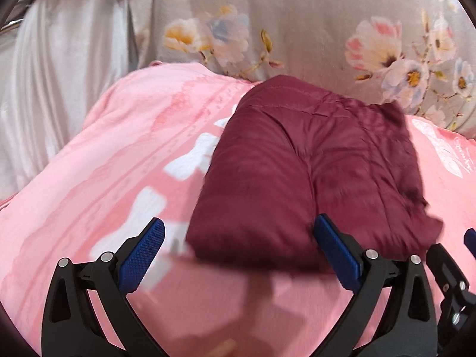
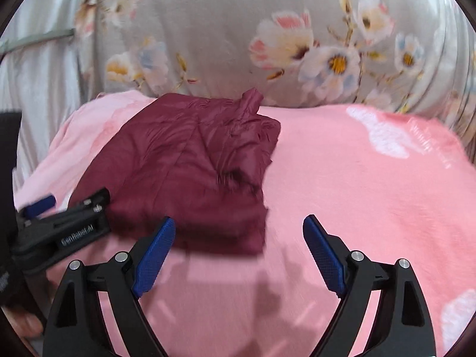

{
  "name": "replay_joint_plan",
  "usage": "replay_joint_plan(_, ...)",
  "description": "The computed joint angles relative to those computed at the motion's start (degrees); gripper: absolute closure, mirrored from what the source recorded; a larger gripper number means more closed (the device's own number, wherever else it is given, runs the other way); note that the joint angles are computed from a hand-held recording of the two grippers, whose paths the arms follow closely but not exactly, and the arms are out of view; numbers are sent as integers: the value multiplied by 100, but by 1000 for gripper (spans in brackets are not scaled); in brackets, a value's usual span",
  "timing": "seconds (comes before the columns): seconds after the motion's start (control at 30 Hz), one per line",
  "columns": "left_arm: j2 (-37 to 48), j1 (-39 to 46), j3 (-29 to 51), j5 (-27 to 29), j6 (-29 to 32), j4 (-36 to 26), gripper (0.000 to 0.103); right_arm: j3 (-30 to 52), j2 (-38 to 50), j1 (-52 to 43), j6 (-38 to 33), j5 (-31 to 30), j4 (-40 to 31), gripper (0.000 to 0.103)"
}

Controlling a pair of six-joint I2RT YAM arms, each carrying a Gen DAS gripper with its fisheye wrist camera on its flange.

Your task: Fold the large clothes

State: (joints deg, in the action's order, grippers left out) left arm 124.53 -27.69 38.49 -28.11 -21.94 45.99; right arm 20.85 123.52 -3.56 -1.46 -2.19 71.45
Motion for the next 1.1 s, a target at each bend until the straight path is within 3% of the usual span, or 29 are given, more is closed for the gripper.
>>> replay_joint_plan(0.07, -143, -255, -392, -142, -99, 103, 5, -344, 71, -10, -46, -15, 403, 17)
replay_joint_plan(0.17, -245, -676, -731, -474, -329, 76, 5, -621, 143, -20, 48, -21, 452, 17)
replay_joint_plan(0.4, -379, -1281, -1034, -993, -940, -283, 5, -1120, 483, 176, 207, 318, 1122, 17)
replay_joint_plan(1.1, -350, -1382, -989, -1116, -983, -409, 5, -1054, 426, 186, 209, 443, 877, 17)
